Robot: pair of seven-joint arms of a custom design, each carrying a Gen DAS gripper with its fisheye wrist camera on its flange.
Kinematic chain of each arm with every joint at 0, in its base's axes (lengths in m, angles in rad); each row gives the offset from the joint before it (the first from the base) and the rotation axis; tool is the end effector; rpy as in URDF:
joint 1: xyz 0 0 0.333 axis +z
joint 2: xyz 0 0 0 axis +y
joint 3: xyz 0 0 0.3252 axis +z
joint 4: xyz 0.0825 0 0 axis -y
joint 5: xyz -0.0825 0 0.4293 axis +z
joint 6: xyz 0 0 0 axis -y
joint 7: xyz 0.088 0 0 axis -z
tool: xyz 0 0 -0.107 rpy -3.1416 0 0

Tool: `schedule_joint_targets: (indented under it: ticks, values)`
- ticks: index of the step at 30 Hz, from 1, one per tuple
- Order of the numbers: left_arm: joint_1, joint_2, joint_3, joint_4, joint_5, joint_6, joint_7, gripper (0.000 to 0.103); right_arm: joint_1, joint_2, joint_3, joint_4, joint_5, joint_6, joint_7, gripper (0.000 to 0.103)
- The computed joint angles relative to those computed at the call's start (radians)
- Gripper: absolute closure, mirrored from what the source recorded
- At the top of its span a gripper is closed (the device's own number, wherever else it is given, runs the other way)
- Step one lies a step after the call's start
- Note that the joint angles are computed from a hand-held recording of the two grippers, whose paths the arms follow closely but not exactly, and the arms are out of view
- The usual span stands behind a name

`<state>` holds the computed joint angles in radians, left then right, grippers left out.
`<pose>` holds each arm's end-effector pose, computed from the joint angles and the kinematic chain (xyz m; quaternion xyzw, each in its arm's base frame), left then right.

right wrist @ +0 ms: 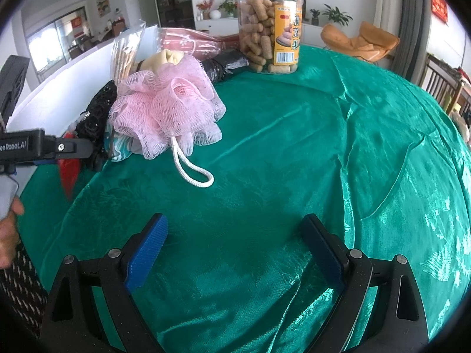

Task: Organize soft objects
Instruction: 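Close left tool on the red snack packet while right tool grasps the pink bath puff, then carry the packet in left tool into the white box while right tool drops the puff there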

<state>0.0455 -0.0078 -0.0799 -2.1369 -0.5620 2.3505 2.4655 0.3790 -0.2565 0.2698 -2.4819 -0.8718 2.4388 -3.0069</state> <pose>0.5977 -0.0282 0.4182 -0.4644 0.8520 -0.2406 0.0240 0.3980 0.2988 0.3828 -0.5091 0.7887 -0.2787 0.2029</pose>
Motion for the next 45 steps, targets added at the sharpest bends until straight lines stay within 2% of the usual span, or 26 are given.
schedule_joint_targets:
  ticks: [2,3,5,8,11,12,13,14,15,16,18,20,21,23,24,25,26,29,30,32,33,35,41,42,44,45]
  values:
    - [0.007,0.014,0.005,0.006,0.068,0.051,-0.045,0.0,-0.001,-0.002,0.0,-0.002,-0.004,0.004,0.006,0.009]
    - [0.012,0.019,0.008,0.012,0.082,0.049,-0.053,0.004,-0.001,-0.002,0.0,-0.003,-0.005,0.005,0.008,0.009]
    - [0.023,0.007,0.012,0.009,0.085,0.017,-0.041,0.004,-0.001,-0.002,0.0,-0.002,-0.004,0.004,0.007,0.009]
    - [0.023,-0.034,0.012,-0.044,0.136,0.065,-0.054,0.004,0.0,0.0,0.0,0.0,-0.001,0.0,0.001,0.009]
    - [0.015,-0.05,0.013,-0.064,0.152,0.053,-0.082,0.009,0.001,0.0,0.0,0.0,0.001,-0.003,0.0,0.009]
    - [0.012,-0.059,0.01,-0.08,0.168,0.07,-0.095,0.015,0.001,0.0,0.001,0.001,0.003,-0.006,-0.002,0.009]
    - [0.004,-0.089,0.002,-0.125,0.194,0.127,-0.108,0.024,0.002,0.002,0.0,0.002,0.005,-0.008,-0.005,0.009]
    - [-0.006,-0.104,0.005,-0.142,0.182,0.143,-0.092,0.04,0.003,0.003,0.0,0.004,0.007,-0.011,-0.007,0.009]
    - [-0.016,-0.114,0.011,-0.147,0.157,0.14,-0.071,0.068,0.004,0.004,0.0,0.005,0.009,-0.012,-0.011,0.009]
    - [-0.022,-0.121,0.014,-0.151,0.152,0.139,-0.068,0.076,0.005,0.006,-0.003,0.006,0.013,-0.01,-0.018,0.008]
    - [-0.029,-0.137,0.035,-0.156,0.096,0.121,-0.042,0.082,0.012,0.021,-0.008,0.022,0.037,-0.026,-0.067,0.008]
    - [-0.025,-0.151,0.056,-0.164,0.045,0.094,-0.023,0.084,0.032,-0.001,-0.06,0.002,0.112,0.047,-0.191,0.009]
    - [-0.02,-0.168,0.072,-0.178,0.01,0.08,0.0,0.085,0.017,-0.026,-0.065,-0.018,0.149,0.091,-0.21,0.01]
    - [-0.01,-0.193,0.103,-0.195,-0.052,0.046,0.049,0.085,-0.032,-0.084,-0.059,-0.054,0.118,0.198,-0.169,0.011]
    - [-0.004,-0.193,0.111,-0.193,-0.071,0.033,0.065,0.086,-0.064,-0.095,-0.038,-0.035,0.081,0.191,-0.163,0.01]
    - [0.0,-0.194,0.116,-0.19,-0.087,0.019,0.075,0.086,-0.086,-0.087,-0.028,-0.009,0.064,0.191,-0.181,0.01]
    - [0.012,-0.195,0.127,-0.188,-0.094,-0.004,0.095,0.086,-0.098,-0.061,-0.043,0.024,0.067,0.231,-0.229,0.01]
    - [0.026,-0.22,0.128,-0.184,-0.103,-0.039,0.108,0.086,-0.089,0.056,-0.114,0.111,0.221,0.347,-0.44,0.01]
    - [0.028,-0.225,0.13,-0.185,-0.109,-0.047,0.119,0.086,-0.083,0.08,-0.128,0.128,0.285,0.35,-0.505,0.014]
    - [0.031,-0.231,0.128,-0.196,-0.112,-0.054,0.126,0.086,-0.061,0.111,-0.156,0.145,0.451,0.342,-0.641,0.089]
    - [0.035,-0.225,0.13,-0.19,-0.103,-0.069,0.128,0.086,-0.048,0.109,-0.17,0.142,0.54,0.325,-0.688,0.089]
    - [0.048,-0.213,0.137,-0.176,-0.075,-0.125,0.145,0.086,-0.07,0.07,-0.145,0.119,0.543,0.311,-0.678,0.089]
    - [0.053,-0.227,0.113,-0.214,-0.02,-0.105,0.165,0.084,-0.095,-0.035,-0.093,0.065,0.541,0.27,-0.66,0.088]
    - [0.051,-0.236,0.112,-0.223,-0.016,-0.093,0.172,0.084,-0.092,-0.036,-0.092,0.063,0.554,0.263,-0.671,0.083]
    - [0.045,-0.254,0.098,-0.243,0.015,-0.056,0.162,0.084,-0.087,-0.019,-0.093,0.073,0.577,0.24,-0.694,0.064]
    - [0.038,-0.266,0.09,-0.259,0.031,-0.03,0.159,0.083,-0.085,-0.014,-0.093,0.081,0.586,0.22,-0.704,0.048]
